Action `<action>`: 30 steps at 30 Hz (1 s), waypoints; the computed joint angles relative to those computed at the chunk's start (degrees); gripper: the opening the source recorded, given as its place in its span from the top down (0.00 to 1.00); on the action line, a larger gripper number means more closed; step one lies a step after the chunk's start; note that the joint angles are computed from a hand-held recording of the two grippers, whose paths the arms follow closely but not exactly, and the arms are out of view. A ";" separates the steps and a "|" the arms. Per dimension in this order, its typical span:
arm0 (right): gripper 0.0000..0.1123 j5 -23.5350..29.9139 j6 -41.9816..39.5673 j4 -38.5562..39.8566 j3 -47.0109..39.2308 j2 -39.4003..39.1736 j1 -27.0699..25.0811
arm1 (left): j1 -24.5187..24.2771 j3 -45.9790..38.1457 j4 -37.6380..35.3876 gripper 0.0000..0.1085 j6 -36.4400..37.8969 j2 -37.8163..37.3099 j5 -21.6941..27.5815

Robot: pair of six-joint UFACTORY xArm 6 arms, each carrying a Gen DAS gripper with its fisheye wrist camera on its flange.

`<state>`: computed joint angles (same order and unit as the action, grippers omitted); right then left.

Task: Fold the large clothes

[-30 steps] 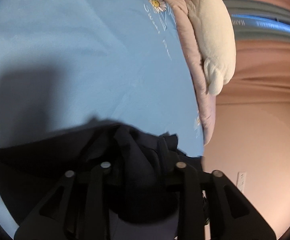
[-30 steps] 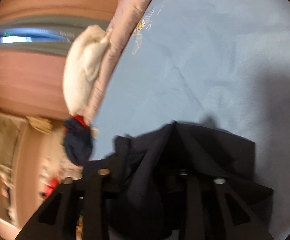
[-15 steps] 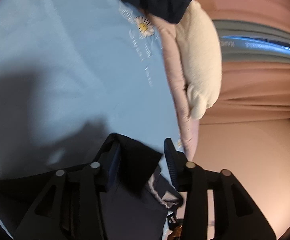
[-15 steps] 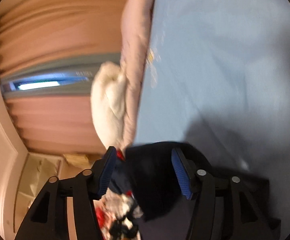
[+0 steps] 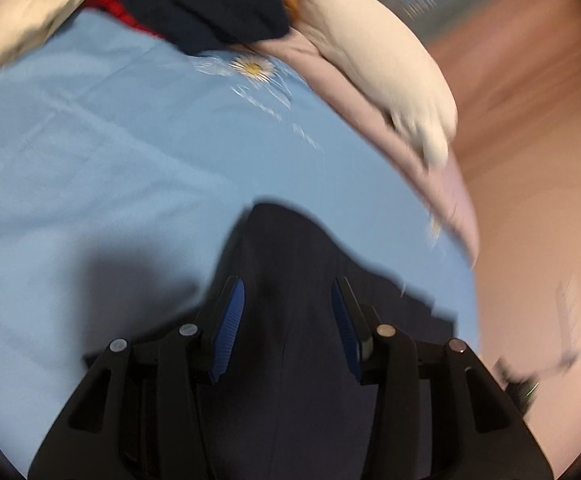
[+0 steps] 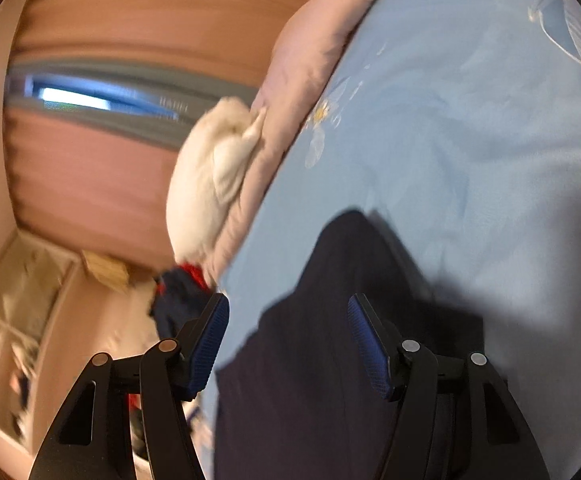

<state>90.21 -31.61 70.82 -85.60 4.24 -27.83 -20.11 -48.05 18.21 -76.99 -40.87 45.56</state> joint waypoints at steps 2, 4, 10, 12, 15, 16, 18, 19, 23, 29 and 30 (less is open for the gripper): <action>0.44 -0.12 -3.88 -3.08 2.00 -2.93 0.27 | -6.07 -1.58 4.03 0.58 -0.09 0.30 6.00; 0.44 -1.20 -8.59 -6.63 4.82 -6.83 0.77 | -12.61 -3.67 7.87 0.58 0.17 1.76 12.28; 0.44 -10.53 -26.14 -16.16 18.33 -22.74 2.33 | -21.49 -2.31 11.09 0.58 -0.20 3.81 14.52; 0.44 -13.60 -29.50 -18.88 21.71 -25.94 3.61 | -22.36 -1.22 10.33 0.58 -0.05 4.68 14.01; 0.44 -21.41 -31.67 -26.28 27.86 -30.28 7.57 | -24.21 -0.47 10.03 0.58 -1.12 5.55 14.85; 0.44 -24.27 -31.40 -28.48 29.36 -30.94 9.04 | -25.13 0.05 9.97 0.58 -1.76 5.40 15.05; 0.44 -26.76 -33.00 -30.78 32.05 -32.29 9.61 | -26.42 0.70 9.20 0.58 -1.91 5.27 15.47; 0.44 -27.27 -33.52 -31.40 32.94 -32.91 9.57 | -26.87 1.11 8.77 0.58 -1.97 5.05 15.54; 0.45 -25.73 -35.27 -31.57 34.88 -34.06 7.33 | -26.98 5.84 8.01 0.58 -4.61 0.75 11.86; 0.45 -21.51 -34.65 -29.74 32.24 -31.70 4.85 | -26.10 4.80 7.65 0.58 -6.67 0.42 12.43; 0.44 -21.39 -33.93 -30.22 31.79 -31.74 4.90 | -27.20 3.72 8.68 0.58 -7.47 0.68 14.47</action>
